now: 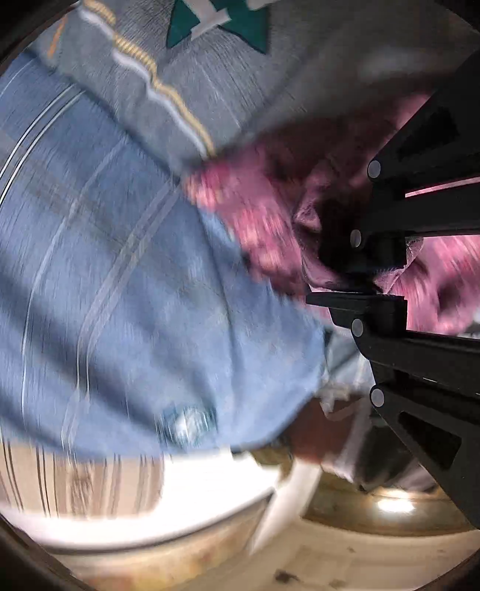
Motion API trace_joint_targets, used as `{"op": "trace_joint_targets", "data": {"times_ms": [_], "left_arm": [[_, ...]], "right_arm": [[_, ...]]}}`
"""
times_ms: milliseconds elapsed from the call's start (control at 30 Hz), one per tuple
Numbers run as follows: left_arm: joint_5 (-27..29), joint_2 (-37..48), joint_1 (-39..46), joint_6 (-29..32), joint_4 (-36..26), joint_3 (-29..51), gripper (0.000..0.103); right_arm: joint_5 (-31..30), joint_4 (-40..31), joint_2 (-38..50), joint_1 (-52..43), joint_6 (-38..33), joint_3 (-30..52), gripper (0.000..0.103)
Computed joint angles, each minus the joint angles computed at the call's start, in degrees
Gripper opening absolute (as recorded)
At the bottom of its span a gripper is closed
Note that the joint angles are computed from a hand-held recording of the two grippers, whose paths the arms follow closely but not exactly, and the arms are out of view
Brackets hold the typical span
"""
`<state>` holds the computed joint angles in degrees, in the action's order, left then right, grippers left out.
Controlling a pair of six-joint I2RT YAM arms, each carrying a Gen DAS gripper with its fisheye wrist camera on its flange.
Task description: Fold small clothes
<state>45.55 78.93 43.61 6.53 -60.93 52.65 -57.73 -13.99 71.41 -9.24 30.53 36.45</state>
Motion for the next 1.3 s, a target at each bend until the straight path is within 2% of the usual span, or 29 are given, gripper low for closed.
{"op": "trace_joint_targets", "data": {"times_ms": [33, 100, 133, 167, 200, 233, 333, 400, 500, 533, 567, 633, 700, 800, 900, 933, 1000, 1033, 1133, 1200, 1267, 1300], "left_arm": [[1.19, 2.34, 0.92, 1.51, -1.83, 1.29, 0.004], [2.72, 2.69, 3.33, 5.15, -5.12, 2.7, 0.013], [2.73, 1.39, 5.02, 6.69, -6.24, 3.34, 0.03], [2.98, -0.05, 7.27, 8.3, -7.39, 3.91, 0.053], [3.92, -1.14, 9.97, 10.25, -9.08, 4.5, 0.06], [5.77, -2.0, 12.55, 12.23, -10.05, 4.54, 0.063], [7.67, -3.34, 17.82, 26.32, -21.17, 5.25, 0.065], [5.15, -8.7, 18.92, 35.05, -25.51, 1.52, 0.068], [0.91, -18.71, 14.43, 39.24, -26.36, -6.69, 0.068], [0.17, -20.78, 12.81, 39.01, -25.96, -8.8, 0.068], [-0.55, -23.68, 8.97, 35.43, -23.46, -11.59, 0.068], [-1.83, -25.68, 2.17, 26.43, -16.99, -14.29, 0.068], [-3.66, -23.78, -4.12, 16.53, -9.07, -14.87, 0.068], [-6.44, -15.41, -10.56, 5.24, 1.12, -10.61, 0.068], [-11.79, -8.56, -13.04, -2.9, 7.36, -2.52, 0.058], [-11.08, -5.99, -11.21, -3.78, 6.87, 0.92, 0.057], [-7.38, -1.54, -6.15, -4.83, 5.38, 7.08, 0.057], [-7.27, -0.77, -4.19, -5.01, 5.26, 8.59, 0.058], [-8.07, 0.95, 1.05, -2.89, 3.57, 11.88, 0.059], [-7.19, 1.46, 3.67, 2.11, 0.93, 11.57, 0.059], [-8.57, -0.03, 4.09, 6.92, 0.3, 9.2, 0.06], [-9.6, -0.81, 3.56, 8.82, 0.6, 7.81, 0.06]], "right_arm": [[0.92, -0.74, 1.24, 0.16, -0.6, 0.64, 0.013], [0.5, -0.73, 1.45, -0.64, -0.93, 0.38, 0.015], [-0.48, -1.5, 0.06, -1.7, -2.14, 0.07, 0.021], [-1.08, -2.8, -1.19, -2.66, -3.66, 0.02, 0.026], [-1.57, -3.72, -2.12, -3.41, -4.66, -0.12, 0.037], [-2.54, -5.49, -3.74, -4.74, -6.23, -0.29, 0.043], [-5.01, -13.26, -6.4, -7.8, -12.36, 0.52, 0.045], [-7.35, -18.13, -7.74, -9.09, -16.42, 0.21, 0.049], [-8.72, -22.37, -8.91, -7.92, -19.05, -1.13, 0.054], [-8.74, -22.88, -9.02, -7.17, -19.1, -1.75, 0.055], [-7.7, -23.04, -9.26, -5.72, -18.38, -2.57, 0.055], [-5.03, -21.08, -9.81, -3.32, -16.22, -3.97, 0.055], [-2.84, -16.92, -9.31, -1.06, -12.63, -4.73, 0.055], [-1.34, -8.82, -5.2, 2.24, -5.79, -2.63, 0.055], [-0.38, -1.36, -0.12, 3.92, 0.66, 1.23, 0.055], [-0.5, 3.85, 1.28, 3.96, 4.42, 2.18, 0.055], [1.92, 8.14, 1.71, 3.91, 6.86, 3.86, 0.055], [2.93, 9.2, 2.16, 3.4, 7.16, 4.93, 0.055], [4.65, 3.39, 2.58, 2.12, 2.19, 7.32, 0.056], [5.98, -3.45, 0.97, 0.74, -5.24, 7.7, 0.056], [7.33, -9.67, -1.44, -0.95, -13.39, 6.94, 0.058], [8.35, -11.08, -2.38, -1.01, -15.16, 6.63, 0.059]]}}
